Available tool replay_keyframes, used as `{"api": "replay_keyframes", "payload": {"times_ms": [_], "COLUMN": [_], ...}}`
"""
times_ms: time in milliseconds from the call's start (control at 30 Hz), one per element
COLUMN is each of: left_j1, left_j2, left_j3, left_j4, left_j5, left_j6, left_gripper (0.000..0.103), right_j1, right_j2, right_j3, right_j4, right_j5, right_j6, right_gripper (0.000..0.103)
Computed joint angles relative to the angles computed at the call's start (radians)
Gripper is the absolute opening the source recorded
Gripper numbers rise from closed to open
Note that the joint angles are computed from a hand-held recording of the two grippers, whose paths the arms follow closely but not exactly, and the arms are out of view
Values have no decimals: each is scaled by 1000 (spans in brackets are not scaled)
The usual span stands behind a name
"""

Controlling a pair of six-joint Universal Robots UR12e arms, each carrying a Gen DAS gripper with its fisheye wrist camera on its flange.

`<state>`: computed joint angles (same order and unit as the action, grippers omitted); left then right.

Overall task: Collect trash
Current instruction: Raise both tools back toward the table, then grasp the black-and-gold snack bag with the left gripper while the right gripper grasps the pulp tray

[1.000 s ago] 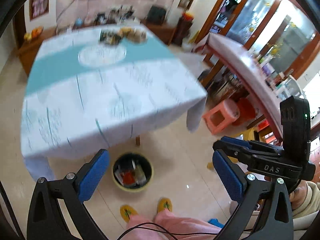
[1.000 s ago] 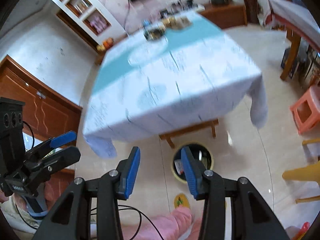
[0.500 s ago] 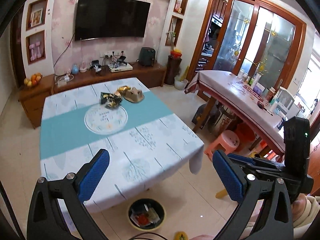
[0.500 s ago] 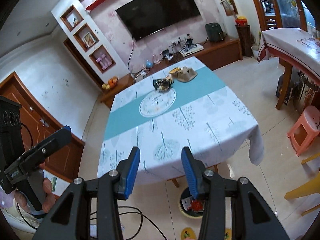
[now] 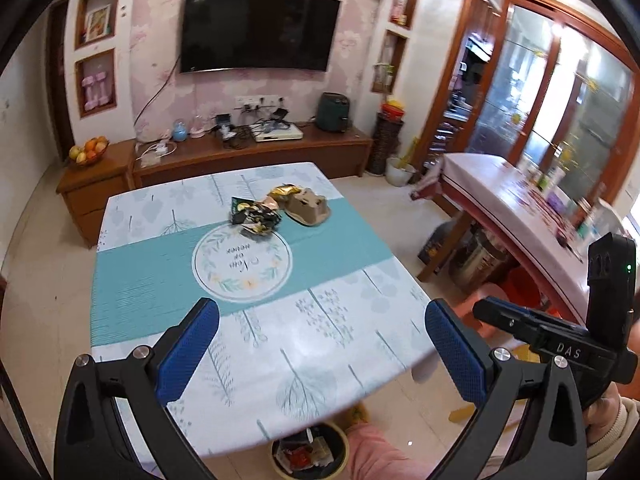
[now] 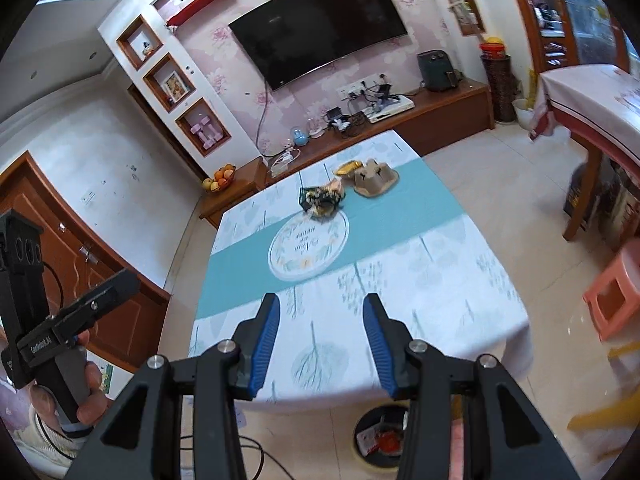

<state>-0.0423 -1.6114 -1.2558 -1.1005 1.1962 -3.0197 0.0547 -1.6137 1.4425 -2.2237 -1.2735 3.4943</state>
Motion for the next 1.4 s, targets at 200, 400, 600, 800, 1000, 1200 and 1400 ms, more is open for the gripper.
{"api": "replay_keyframes", "payload": {"times_ms": [200, 400, 600, 800, 1000, 1200, 1400], "left_j1": [-58, -103, -127, -128, -112, -103, -103], "left_j2": [-149, -312, -457, -578, -678, -755, -829], "left_j3": [155, 348, 510, 649, 765, 850, 952], "left_j4": [-40, -148, -245, -337, -432, -507, -570], "left_j5": [144, 251, 328, 383, 343, 287, 292], "left_j6": [-146, -265, -341, -428, -513, -591, -654], "left_gripper": [102, 102, 102, 96, 95, 95, 95], "right_j1": [-67, -102, -103, -91, -68, -45, -29], "right_j2": [167, 332, 478, 578, 676, 741, 775], "right_j3": [-174, -367, -526, -631, -747, -814, -843], "right_j4": [137, 283, 382, 369, 397, 408, 410], "right_j5": [122, 192, 187, 154, 85, 30, -24], "right_j6": [-197, -365, -446, -493, -552, -591, -606], "right_gripper": [47, 54, 63, 71, 73, 73, 73]}}
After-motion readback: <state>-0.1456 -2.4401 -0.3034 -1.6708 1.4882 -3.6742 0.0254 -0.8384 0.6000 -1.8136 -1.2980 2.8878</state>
